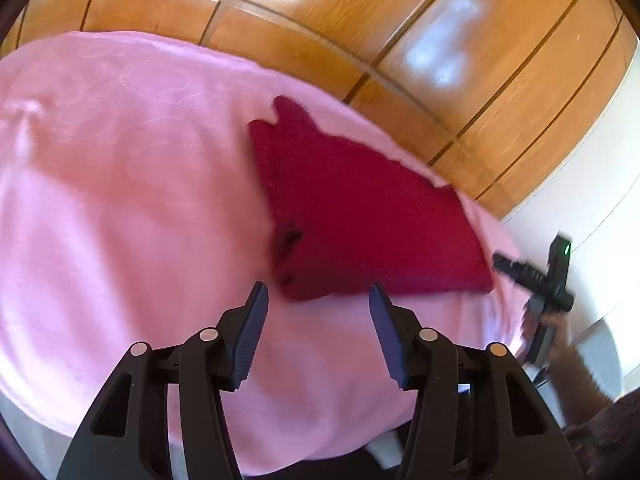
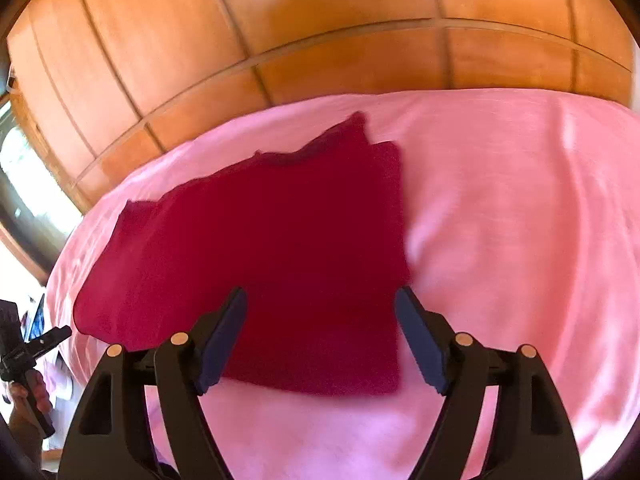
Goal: Fold small clothes
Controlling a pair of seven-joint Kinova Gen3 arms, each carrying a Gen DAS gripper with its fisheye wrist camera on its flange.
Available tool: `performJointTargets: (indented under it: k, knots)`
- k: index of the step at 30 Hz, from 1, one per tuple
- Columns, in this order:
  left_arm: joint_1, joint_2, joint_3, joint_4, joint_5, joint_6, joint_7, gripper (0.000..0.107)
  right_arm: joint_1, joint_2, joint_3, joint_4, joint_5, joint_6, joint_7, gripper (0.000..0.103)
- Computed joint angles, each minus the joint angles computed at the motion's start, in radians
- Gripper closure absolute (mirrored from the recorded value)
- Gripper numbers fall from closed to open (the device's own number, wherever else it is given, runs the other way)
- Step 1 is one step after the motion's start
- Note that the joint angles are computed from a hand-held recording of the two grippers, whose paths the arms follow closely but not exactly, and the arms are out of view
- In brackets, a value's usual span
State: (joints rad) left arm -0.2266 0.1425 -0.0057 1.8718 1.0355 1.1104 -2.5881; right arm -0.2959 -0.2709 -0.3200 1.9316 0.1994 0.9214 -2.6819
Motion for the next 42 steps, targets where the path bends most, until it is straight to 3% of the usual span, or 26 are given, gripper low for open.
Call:
performJointTargets:
  k: [5, 7, 9, 14, 17, 18, 20, 21, 24, 28, 33, 35, 37, 42]
  knots:
    - [0.083, 0.029, 0.037, -0.049, -0.057, -0.129, 0.145, 0.044, 0.007, -0.080, 0.011, 0.062, -0.067, 0.014, -0.017, 0.034]
    - [0.120, 0.051, 0.045, -0.079, -0.123, -0.162, 0.216, 0.048, 0.010, -0.077, 0.011, 0.085, -0.095, 0.003, -0.010, 0.047]
    - [0.192, 0.068, 0.017, -0.101, -0.204, -0.193, 0.280, 0.056, -0.006, -0.078, 0.049, 0.112, -0.145, -0.032, 0.028, 0.080]
    - [0.161, 0.040, 0.082, -0.087, -0.284, -0.239, 0.358, 0.056, 0.026, -0.070, 0.039, 0.085, -0.141, 0.048, 0.090, 0.090]
    - [0.170, 0.012, 0.080, -0.079, -0.305, -0.276, 0.422, 0.056, 0.012, -0.049, 0.064, 0.090, -0.163, 0.053, 0.137, 0.089]
    - [0.179, -0.010, 0.072, -0.074, -0.302, -0.295, 0.435, 0.055, 0.011, -0.051, 0.062, 0.084, -0.161, 0.049, 0.147, 0.083]
    - [0.179, -0.036, 0.062, -0.061, -0.253, -0.311, 0.412, 0.040, 0.011, -0.072, 0.076, 0.079, -0.176, 0.034, 0.168, 0.068]
    - [0.153, -0.047, 0.083, -0.062, -0.217, -0.302, 0.392, 0.040, 0.017, -0.080, 0.073, 0.076, -0.174, 0.032, 0.171, 0.055]
    - [0.171, -0.054, 0.096, -0.085, -0.209, -0.311, 0.386, 0.040, 0.042, -0.103, 0.081, 0.073, -0.175, -0.014, 0.179, 0.044]
    - [0.345, -0.045, 0.050, -0.134, -0.359, -0.391, 0.538, 0.026, 0.072, -0.071, 0.121, 0.082, -0.197, -0.128, 0.205, 0.033]
    - [0.576, -0.009, -0.059, -0.189, -0.562, -0.456, 0.711, 0.026, 0.059, 0.019, 0.236, 0.094, -0.303, -0.250, 0.341, 0.032]
    - [0.637, -0.003, -0.082, -0.207, -0.643, -0.456, 0.782, 0.026, 0.068, 0.062, 0.253, 0.085, -0.331, -0.254, 0.383, 0.032]
    - [0.630, 0.003, -0.033, -0.219, -0.709, -0.459, 0.836, 0.026, 0.064, 0.095, 0.281, 0.087, -0.385, -0.263, 0.452, 0.031]
    - [0.487, 0.024, 0.173, -0.220, -0.808, -0.482, 0.887, 0.024, 0.079, 0.124, 0.291, 0.099, -0.477, -0.264, 0.562, 0.032]
